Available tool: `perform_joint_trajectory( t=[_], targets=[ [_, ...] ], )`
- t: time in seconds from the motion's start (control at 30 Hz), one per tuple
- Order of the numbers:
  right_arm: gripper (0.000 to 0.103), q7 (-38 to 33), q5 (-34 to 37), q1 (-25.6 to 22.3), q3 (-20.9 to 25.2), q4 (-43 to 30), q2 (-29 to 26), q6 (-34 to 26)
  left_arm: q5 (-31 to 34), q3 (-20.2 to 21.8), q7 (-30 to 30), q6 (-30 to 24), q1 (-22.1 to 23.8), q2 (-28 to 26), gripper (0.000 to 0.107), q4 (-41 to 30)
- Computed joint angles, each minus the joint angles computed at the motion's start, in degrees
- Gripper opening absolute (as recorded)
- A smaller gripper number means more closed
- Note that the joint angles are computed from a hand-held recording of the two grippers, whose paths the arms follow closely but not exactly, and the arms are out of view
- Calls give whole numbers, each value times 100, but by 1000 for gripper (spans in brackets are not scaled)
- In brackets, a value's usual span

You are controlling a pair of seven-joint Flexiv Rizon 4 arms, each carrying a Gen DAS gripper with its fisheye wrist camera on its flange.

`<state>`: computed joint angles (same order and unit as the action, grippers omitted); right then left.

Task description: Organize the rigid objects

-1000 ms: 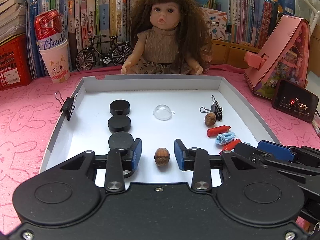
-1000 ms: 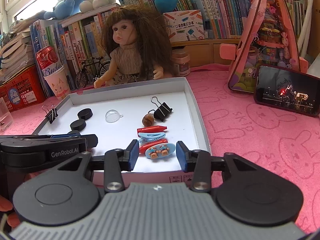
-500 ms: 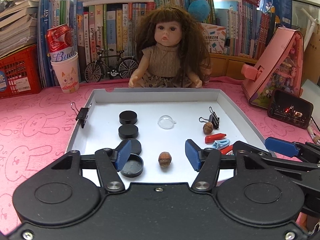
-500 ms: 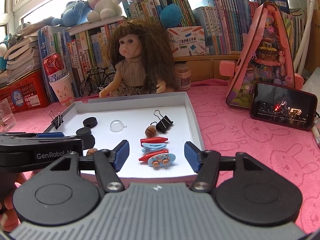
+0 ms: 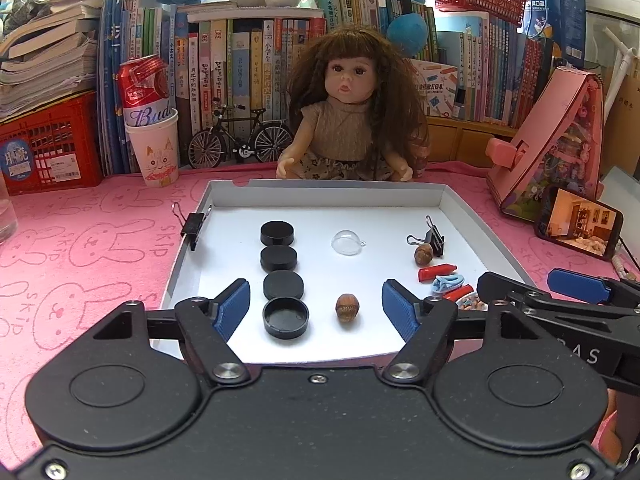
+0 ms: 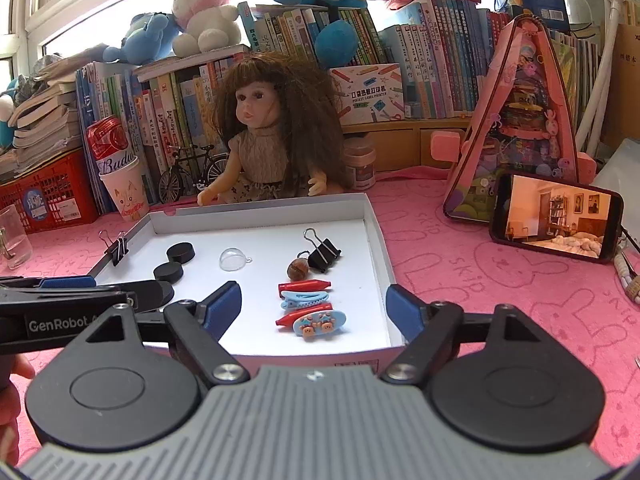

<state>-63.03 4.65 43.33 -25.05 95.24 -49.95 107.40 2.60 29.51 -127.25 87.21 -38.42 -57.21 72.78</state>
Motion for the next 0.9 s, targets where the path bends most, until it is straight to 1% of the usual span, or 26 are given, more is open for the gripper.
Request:
perform_joint_trajectory(
  t=[0.1, 0.2, 0.37, 0.9],
  targets=[
    [90, -46, 18, 40, -34, 52, 9, 51, 7, 59, -88, 61, -65, 74, 76, 152],
    [90, -125, 52, 88, -64, 119, 26, 106, -17, 105, -113, 204, -113, 137, 77, 314],
    [92, -260, 148, 125, -61, 193, 54, 193, -162, 321, -100, 337, -299, 181, 78, 543],
    [96, -665, 411, 253, 3, 472, 187, 374, -904, 638, 380, 710, -735, 210, 78, 1161]
  ],
)
